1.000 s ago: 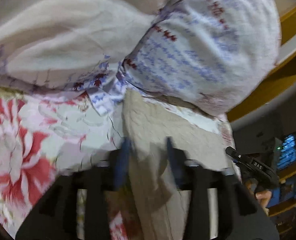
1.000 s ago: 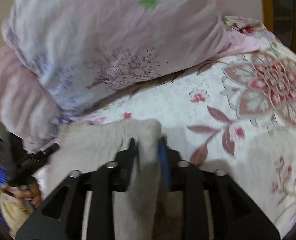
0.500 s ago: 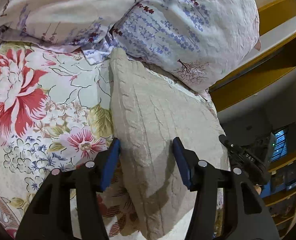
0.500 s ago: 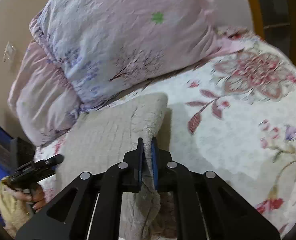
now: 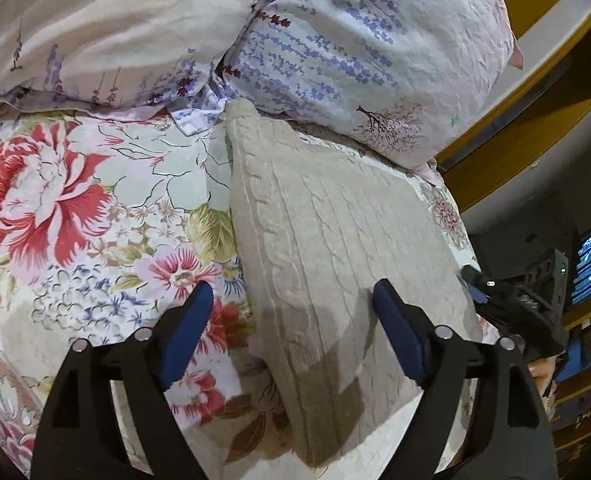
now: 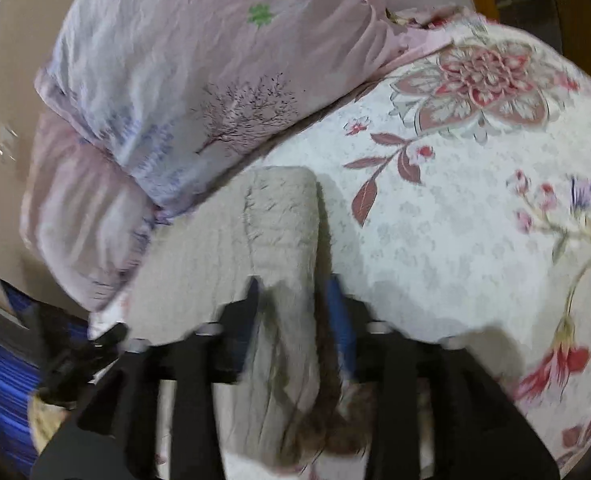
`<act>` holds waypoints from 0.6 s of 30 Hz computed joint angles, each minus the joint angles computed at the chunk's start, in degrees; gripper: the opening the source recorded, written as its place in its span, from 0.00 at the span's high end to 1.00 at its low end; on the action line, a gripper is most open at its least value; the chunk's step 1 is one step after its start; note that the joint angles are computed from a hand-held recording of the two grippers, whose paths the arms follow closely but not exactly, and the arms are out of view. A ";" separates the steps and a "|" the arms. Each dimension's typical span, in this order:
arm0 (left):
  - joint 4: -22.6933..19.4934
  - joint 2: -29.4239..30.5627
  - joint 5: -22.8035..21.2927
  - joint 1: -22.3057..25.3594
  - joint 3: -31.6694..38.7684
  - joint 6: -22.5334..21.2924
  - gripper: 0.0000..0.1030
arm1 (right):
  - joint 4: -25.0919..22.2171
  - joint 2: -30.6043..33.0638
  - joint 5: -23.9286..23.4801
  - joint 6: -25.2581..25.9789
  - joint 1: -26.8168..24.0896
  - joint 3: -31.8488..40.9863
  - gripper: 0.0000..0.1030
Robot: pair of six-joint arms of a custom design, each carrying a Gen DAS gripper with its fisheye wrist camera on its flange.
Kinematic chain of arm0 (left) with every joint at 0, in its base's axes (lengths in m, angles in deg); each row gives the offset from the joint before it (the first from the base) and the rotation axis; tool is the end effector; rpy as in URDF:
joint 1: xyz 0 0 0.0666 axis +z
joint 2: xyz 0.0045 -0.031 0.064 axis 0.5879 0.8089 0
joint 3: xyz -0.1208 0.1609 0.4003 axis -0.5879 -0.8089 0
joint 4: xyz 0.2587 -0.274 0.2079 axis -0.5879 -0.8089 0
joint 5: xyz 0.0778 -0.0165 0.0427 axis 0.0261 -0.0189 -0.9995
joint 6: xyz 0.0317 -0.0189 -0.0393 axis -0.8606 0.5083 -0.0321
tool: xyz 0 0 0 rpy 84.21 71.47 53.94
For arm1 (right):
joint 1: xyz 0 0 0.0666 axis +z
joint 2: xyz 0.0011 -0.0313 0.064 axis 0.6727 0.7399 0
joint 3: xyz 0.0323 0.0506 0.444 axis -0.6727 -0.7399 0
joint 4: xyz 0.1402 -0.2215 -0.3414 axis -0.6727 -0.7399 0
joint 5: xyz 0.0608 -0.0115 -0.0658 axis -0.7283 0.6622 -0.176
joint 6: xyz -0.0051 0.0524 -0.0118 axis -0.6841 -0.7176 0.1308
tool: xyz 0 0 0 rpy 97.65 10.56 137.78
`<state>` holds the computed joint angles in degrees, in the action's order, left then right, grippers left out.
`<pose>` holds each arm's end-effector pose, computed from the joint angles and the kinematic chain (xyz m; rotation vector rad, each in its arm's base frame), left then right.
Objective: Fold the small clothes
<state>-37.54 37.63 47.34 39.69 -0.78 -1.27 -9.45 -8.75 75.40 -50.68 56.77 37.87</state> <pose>0.5611 0.0118 0.4012 0.5016 2.5419 -0.8960 0.4312 0.1155 0.4428 0.6808 2.3199 0.6910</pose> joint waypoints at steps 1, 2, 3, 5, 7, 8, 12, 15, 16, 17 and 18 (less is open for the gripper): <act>-0.51 -0.27 -0.13 0.18 -0.14 -0.66 0.19 | 0.36 -0.31 -0.81 -0.61 0.18 -0.35 0.54; -1.01 -0.48 -0.49 0.10 -0.33 -1.22 0.19 | 1.08 -0.94 -2.80 -1.69 -0.02 -1.31 0.54; -1.28 -0.74 -0.99 -0.03 -0.64 -1.47 0.19 | 1.82 -1.27 -4.06 -2.62 0.04 -1.93 0.54; -1.32 -1.30 -1.75 -0.32 -1.47 -1.76 0.19 | 2.82 -2.20 -5.86 -3.76 0.30 -3.12 0.55; -1.37 -1.96 -1.98 -0.39 -2.45 -2.40 0.19 | 2.82 -2.93 -4.80 -3.12 1.58 -3.70 0.67; -1.31 -2.35 -2.10 -0.48 -3.05 -2.87 0.19 | 2.99 -3.30 -4.48 -2.73 1.88 -3.91 0.80; -0.25 -3.73 -3.88 -0.95 -5.08 -4.20 0.19 | -0.18 -3.35 3.37 0.28 4.60 -2.56 0.91; 1.30 -4.40 -5.30 -1.21 -6.34 -4.32 0.18 | -1.21 -2.91 5.03 0.32 4.87 -2.68 0.91; 1.55 -4.49 -5.49 -1.21 -6.61 -4.35 0.18 | -0.25 -3.08 4.63 -0.28 4.65 -3.33 0.91; 1.98 -4.64 -5.52 -1.20 -6.82 -4.38 0.18 | 0.61 -3.29 4.13 -0.79 4.43 -3.88 0.91; 2.73 -4.93 -6.08 -1.31 -7.18 -4.39 0.16 | 1.37 -3.44 3.58 -1.23 4.28 -4.30 0.91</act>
